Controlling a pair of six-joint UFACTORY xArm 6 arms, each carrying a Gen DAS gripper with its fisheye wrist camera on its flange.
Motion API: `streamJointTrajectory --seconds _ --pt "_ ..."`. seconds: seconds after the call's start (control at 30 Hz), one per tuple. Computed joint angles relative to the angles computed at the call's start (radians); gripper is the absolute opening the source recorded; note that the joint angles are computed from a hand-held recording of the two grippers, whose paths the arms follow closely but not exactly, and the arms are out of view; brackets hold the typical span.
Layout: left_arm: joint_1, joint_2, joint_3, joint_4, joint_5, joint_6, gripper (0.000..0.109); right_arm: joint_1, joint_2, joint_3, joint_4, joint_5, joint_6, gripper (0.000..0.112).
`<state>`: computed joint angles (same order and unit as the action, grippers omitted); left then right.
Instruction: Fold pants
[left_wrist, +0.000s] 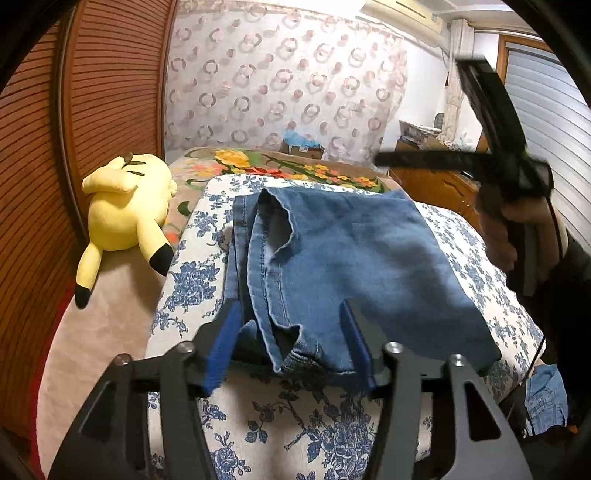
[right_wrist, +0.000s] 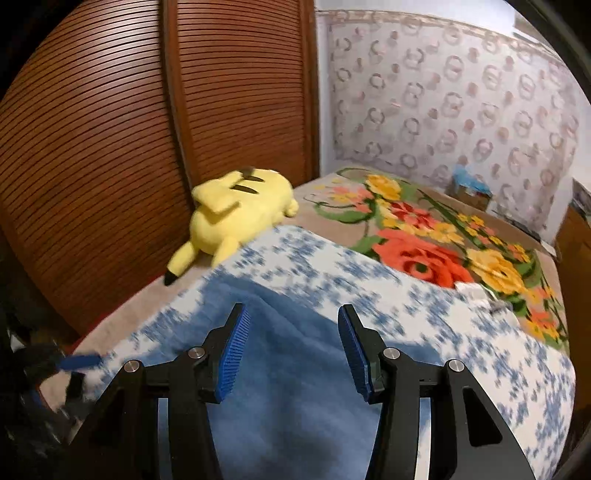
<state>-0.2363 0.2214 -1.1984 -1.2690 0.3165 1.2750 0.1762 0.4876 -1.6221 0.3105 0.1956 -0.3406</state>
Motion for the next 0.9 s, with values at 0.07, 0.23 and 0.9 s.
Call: streamJointTrajectory --seconds 0.07,0.23,0.9 --pt "-0.004 0.003 -0.005 -0.004 -0.003 -0.002 0.076 -0.011 -0.039 0.074 0.020 -0.029 -0.005 0.052" --pt "-0.019 0.014 -0.020 0.044 0.003 -0.039 0.081 -0.021 -0.136 0.251 0.180 -0.108 -0.086 0.052" --pt "-0.101 0.016 -0.037 0.067 -0.052 -0.059 0.083 -0.020 -0.248 0.467 0.283 -0.125 -0.144 0.055"
